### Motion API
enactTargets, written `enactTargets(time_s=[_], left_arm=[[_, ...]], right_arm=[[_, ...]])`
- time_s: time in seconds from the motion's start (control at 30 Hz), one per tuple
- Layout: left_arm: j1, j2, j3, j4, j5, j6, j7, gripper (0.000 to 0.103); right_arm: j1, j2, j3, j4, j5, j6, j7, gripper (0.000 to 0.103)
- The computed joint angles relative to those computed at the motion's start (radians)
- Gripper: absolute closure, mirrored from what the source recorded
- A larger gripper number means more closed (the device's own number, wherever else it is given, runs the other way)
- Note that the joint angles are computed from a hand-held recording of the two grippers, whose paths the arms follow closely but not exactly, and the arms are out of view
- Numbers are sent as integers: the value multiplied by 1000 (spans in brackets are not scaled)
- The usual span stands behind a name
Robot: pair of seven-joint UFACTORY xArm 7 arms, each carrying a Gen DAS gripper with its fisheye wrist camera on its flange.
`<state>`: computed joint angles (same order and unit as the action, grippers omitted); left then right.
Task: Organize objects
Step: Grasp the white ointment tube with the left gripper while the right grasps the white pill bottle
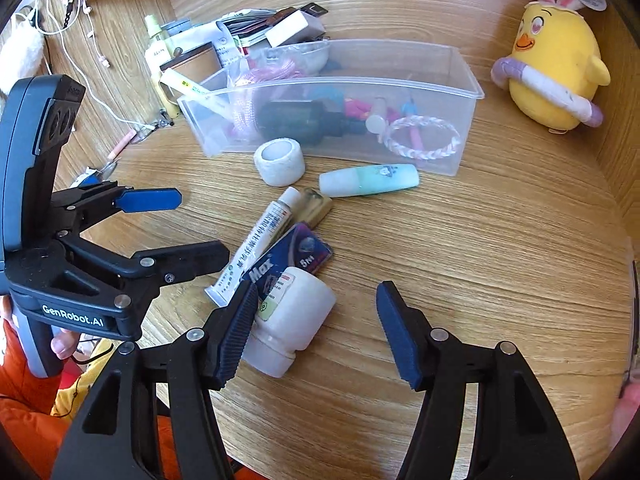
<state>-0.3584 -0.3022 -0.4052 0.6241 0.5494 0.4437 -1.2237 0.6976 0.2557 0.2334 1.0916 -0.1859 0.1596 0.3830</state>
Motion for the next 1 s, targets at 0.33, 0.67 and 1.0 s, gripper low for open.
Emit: enactTargets(time_s=[0.33,0.67,1.0], left_arm=[[-21,86,0,67,71,39,-43,11],[-42,114,17,96,157,51,-88,60],[-54,105,48,81,189,6,-89,87]], right_arm=[[23,-29,-56,-39,-125,-21,99,76],[13,-30,-68,-51,-140,-54,134,76],[21,-36,-88,-52,-144,-91,164,76]])
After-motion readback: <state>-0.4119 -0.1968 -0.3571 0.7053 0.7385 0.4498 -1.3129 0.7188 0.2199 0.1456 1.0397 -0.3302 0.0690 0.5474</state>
